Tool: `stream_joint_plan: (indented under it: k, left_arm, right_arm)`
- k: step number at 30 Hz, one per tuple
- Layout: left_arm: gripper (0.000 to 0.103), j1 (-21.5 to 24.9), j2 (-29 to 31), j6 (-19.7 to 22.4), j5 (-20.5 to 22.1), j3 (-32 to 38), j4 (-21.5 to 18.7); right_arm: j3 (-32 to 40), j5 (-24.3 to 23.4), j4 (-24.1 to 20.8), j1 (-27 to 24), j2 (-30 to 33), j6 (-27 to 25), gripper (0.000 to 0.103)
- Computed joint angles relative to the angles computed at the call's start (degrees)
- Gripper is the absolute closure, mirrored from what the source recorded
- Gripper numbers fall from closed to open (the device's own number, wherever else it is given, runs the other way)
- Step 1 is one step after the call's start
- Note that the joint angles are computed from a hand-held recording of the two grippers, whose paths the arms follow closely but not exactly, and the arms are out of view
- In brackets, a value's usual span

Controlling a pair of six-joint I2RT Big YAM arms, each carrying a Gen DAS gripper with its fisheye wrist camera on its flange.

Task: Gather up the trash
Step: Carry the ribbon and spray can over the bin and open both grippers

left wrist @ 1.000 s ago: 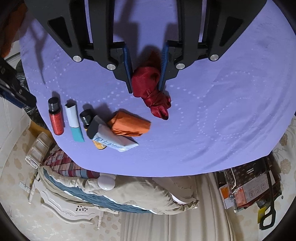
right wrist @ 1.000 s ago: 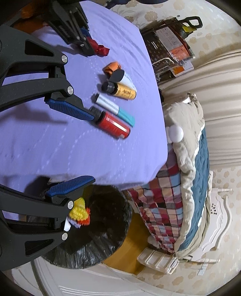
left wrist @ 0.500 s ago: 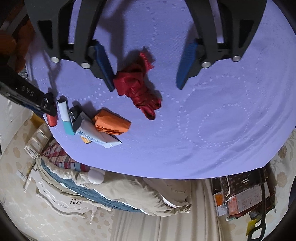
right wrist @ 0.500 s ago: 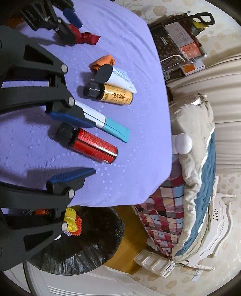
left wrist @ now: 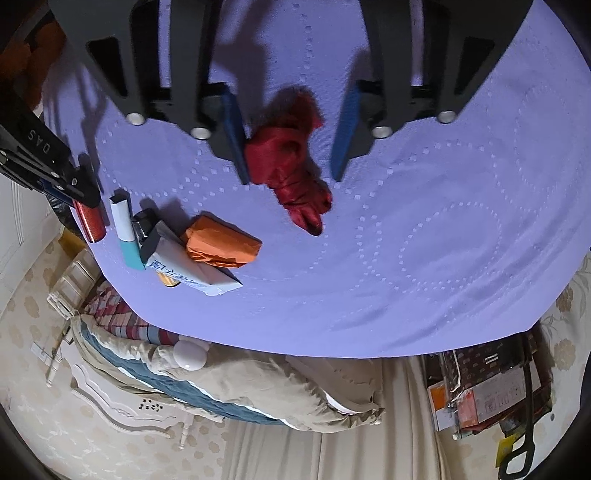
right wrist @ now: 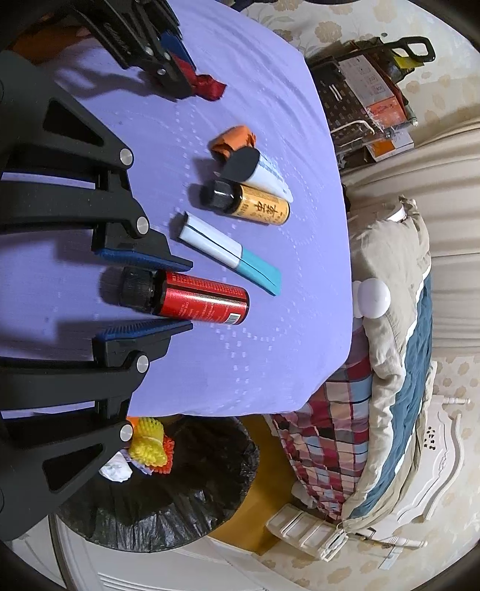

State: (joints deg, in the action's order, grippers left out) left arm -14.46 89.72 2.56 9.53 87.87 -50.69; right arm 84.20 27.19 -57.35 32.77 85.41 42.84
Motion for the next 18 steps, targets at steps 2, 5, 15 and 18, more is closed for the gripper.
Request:
stream_joint_plan:
  k: [2,5,15,18]
  left_arm:
    - [0.076,0.04,-0.24,0.21,0.23,-0.39,0.41]
    - [0.079,0.24,-0.51,0.05,0.95,-0.83,0.9]
    - [0.08,-0.15,-3.76,-0.16,4.05,-3.19,2.91]
    - [0.08,-1.23,-5.02,0.04,5.09,-3.63,3.63]
  right_arm:
    - [-0.53,0.13,0.27,0.35,-0.54,0.17,0.077]
    - [-1.35,0.66,0.73,1.08,-1.34,0.43,0.077]
    - [-3.99,2.34,2.01,2.84,-4.68,1.4,0.077]
    - [-4.91,3.47,1.92,3.24,-6.28,1.96,0.077]
